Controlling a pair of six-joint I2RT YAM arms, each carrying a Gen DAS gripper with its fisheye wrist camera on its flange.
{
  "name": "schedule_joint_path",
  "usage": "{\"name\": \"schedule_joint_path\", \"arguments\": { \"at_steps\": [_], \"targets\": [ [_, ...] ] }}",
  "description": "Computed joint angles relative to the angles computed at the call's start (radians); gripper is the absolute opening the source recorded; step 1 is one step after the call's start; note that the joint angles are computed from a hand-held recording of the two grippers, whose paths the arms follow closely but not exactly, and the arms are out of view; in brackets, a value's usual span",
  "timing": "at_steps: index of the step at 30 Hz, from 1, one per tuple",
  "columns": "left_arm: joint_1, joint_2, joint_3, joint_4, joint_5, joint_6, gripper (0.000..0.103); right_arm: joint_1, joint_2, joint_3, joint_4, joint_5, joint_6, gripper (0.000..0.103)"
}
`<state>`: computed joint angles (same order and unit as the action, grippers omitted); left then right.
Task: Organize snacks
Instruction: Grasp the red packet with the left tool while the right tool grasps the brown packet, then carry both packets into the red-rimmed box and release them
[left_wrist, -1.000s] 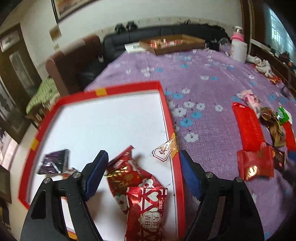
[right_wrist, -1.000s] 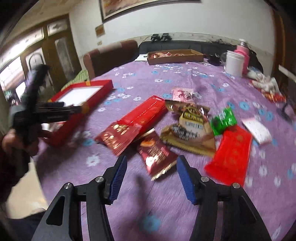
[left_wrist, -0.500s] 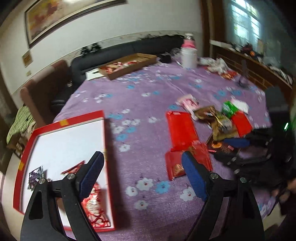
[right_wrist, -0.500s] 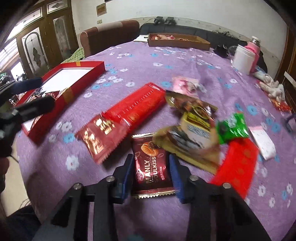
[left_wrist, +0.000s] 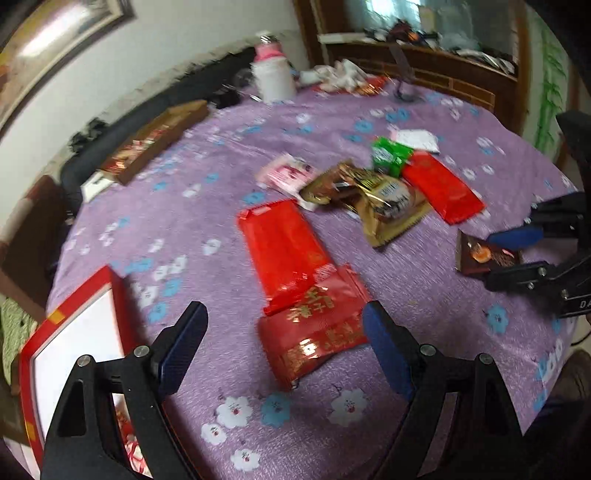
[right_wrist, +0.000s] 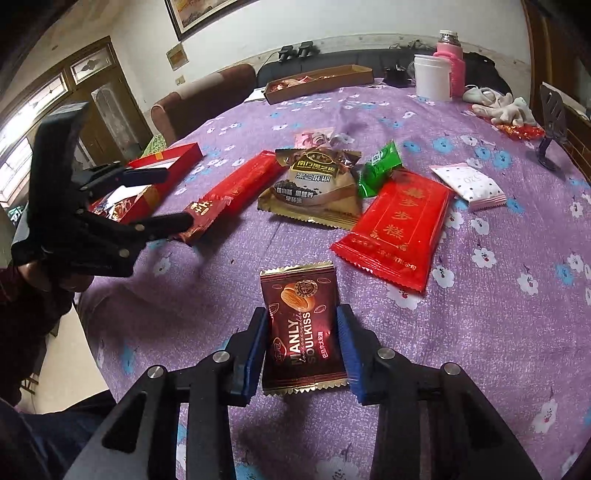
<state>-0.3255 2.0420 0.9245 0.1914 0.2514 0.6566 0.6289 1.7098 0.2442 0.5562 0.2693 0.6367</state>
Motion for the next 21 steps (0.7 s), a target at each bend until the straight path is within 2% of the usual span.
{"name": "schedule_joint_path", "arguments": {
  "at_steps": [3,5,8,11,15,21],
  "targets": [
    [0.0,0.034,0.074,-0.106,0.024,0.012,0.086,0.02,0.015,0.005,0.01,0.033,-0.003,0.041],
    [-0.005,0.043,0.093,-0.126,0.019,-0.023,0.086,0.015,0.024,-0.01,0.051,0.026,0.001,0.041],
    [-0.003,0.048,0.119,-0.16,0.014,-0.142,0.086,0.002,0.043,-0.041,0.132,0.006,0.006,0.041],
    [-0.001,0.086,0.176,-0.263,0.035,-0.274,0.086,0.006,0.054,-0.047,0.158,0.011,0.006,0.041],
    [-0.029,0.121,0.178,-0.239,-0.029,-0.312,0.087,0.018,0.069,-0.046,0.175,0.03,0.002,0.042],
    [-0.043,0.103,0.12,-0.17,-0.036,-0.36,0.087,-0.005,0.091,-0.082,0.269,-0.005,0.005,0.042]
  ]
}}
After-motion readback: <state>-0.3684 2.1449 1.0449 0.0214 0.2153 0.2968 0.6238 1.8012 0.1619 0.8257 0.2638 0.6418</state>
